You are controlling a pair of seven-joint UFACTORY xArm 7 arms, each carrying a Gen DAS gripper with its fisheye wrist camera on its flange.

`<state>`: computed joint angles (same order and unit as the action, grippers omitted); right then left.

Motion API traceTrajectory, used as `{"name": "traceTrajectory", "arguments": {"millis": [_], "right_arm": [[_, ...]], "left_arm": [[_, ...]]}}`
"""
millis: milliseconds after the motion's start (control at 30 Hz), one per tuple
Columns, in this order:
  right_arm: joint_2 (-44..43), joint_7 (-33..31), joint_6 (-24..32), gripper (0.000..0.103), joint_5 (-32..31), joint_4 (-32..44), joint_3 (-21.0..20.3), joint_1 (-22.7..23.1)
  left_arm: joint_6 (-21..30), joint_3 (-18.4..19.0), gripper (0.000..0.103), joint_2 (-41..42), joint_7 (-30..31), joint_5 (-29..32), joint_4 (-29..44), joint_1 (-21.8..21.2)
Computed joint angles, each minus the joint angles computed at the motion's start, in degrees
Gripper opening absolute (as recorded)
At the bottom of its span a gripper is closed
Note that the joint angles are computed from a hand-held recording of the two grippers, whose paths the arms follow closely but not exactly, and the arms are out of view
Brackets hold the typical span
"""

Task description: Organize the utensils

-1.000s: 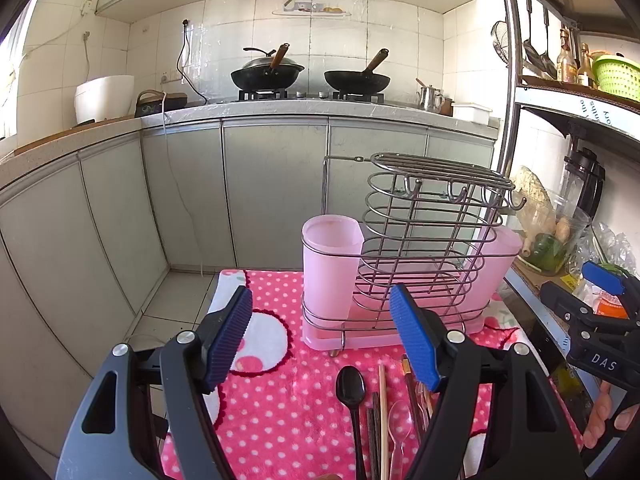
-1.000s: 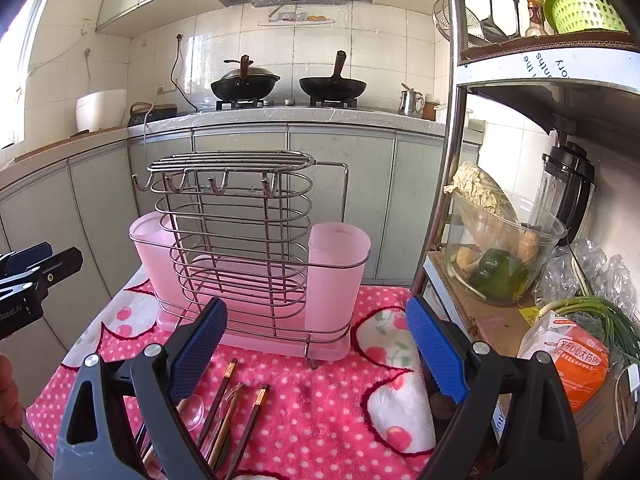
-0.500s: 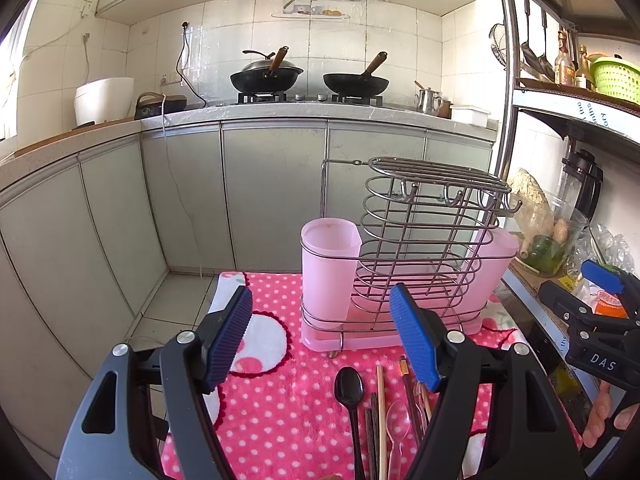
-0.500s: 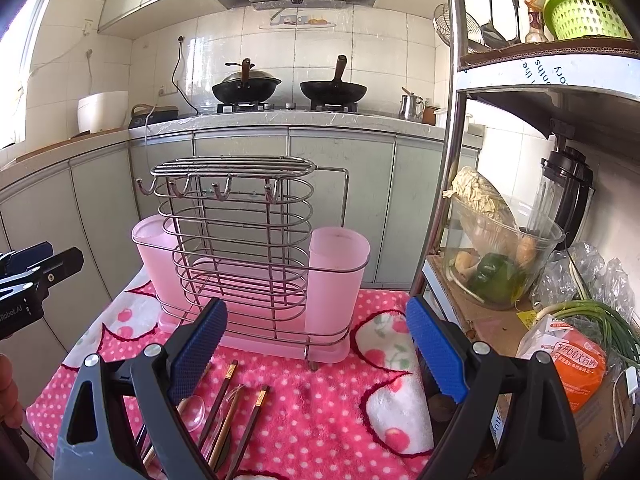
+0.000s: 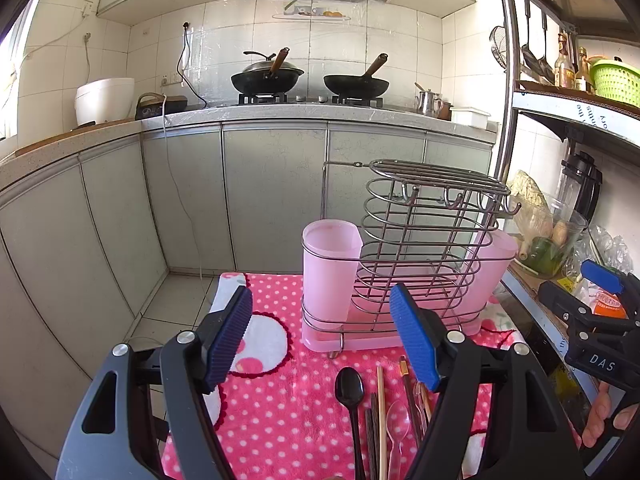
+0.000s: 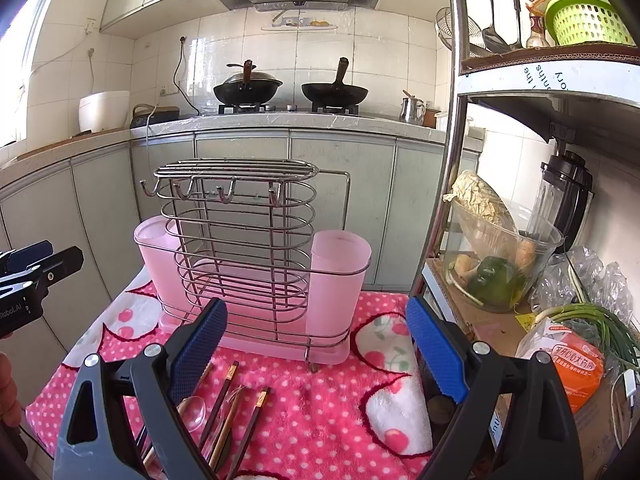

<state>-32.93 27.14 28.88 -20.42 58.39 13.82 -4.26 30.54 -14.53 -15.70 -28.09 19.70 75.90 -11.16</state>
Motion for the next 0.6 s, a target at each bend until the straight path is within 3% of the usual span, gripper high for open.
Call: {"name": "traceTrajectory", "arguments": {"millis": [600], "right_arm": [[-0.28, -0.17, 0.08, 0.09, -0.02, 0.19, 0.02, 0.02]], "left_arm": [[0.46, 0.22, 0.072, -0.37, 0.44, -0.66, 0.07, -0.19]]}}
